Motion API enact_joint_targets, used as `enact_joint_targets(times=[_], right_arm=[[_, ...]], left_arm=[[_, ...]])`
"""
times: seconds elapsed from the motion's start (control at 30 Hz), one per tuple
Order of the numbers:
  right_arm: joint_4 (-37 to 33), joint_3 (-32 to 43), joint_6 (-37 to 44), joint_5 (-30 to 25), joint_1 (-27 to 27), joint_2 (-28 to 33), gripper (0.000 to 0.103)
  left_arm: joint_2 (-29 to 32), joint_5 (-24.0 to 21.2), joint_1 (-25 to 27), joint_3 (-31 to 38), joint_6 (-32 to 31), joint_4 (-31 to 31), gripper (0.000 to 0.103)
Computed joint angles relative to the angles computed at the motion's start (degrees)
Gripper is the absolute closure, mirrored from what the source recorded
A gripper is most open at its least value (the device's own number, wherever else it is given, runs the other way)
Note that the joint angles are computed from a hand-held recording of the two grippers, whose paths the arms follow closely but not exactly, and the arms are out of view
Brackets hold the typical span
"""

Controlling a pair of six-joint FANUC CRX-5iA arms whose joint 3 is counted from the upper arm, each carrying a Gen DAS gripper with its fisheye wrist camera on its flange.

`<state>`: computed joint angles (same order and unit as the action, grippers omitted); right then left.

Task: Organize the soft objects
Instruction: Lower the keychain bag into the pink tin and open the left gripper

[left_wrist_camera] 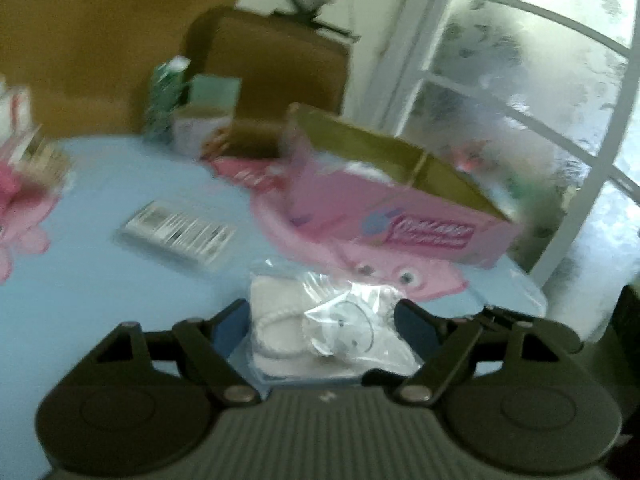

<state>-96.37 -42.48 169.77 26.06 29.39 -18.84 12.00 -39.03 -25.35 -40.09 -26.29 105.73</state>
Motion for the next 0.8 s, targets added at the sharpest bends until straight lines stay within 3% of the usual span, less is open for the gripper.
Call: enact_joint_targets(times=[0.2, 0.3, 0.43, 0.47, 0.53, 0.57, 0.7, 0.77, 0.8], right_arm=[[6.3, -2.5, -8.0, 13.6, 5.1, -3.7, 0.042], [7.5, -3.1, -8.7, 17.4, 3.0, -5.1, 0.042], [8.8, -3.6, -9.9, 18.6, -3.4, -6.3, 0.042], [8.9, -3.5, -10.1, 17.7, -6.1, -6.4, 0.041], [12.4, -4.4, -13.7, 14.6, -10.1, -6.7, 0.037], [13.1, -3.8, -14.5, 13.3, -12.5, -5.8, 0.036], [14.7, 0.0, -14.2, 22.7, -12.5, 3.8, 0.035], [15.9, -0.3, -17.3, 21.7, -13.9, 4.6, 0.036], [17.0, -1.2, -20.3, 21.3, -13.6, 4.0, 0.036]], left_arm=[[-0.6, 1.4, -6.8, 4.3, -6.4, 3.6, 0.022], [1.0, 1.0, -9.8, 8.2, -7.2, 2.9, 0.022], [4.3, 3.4, -15.3, 13.6, -11.1, 4.7, 0.021], [5.4, 4.4, -16.6, 15.0, -11.6, 5.2, 0.016], [7.7, 10.5, -21.1, 18.4, -15.6, 11.9, 0.01], [9.4, 13.0, -22.2, 20.7, -14.8, 12.2, 0.01], [13.1, 20.2, -24.0, 25.4, -9.3, 13.3, 0.01], [12.6, 18.6, -23.4, 24.3, -9.3, 14.9, 0.01], [11.8, 18.3, -23.6, 23.3, -12.3, 18.3, 0.01]])
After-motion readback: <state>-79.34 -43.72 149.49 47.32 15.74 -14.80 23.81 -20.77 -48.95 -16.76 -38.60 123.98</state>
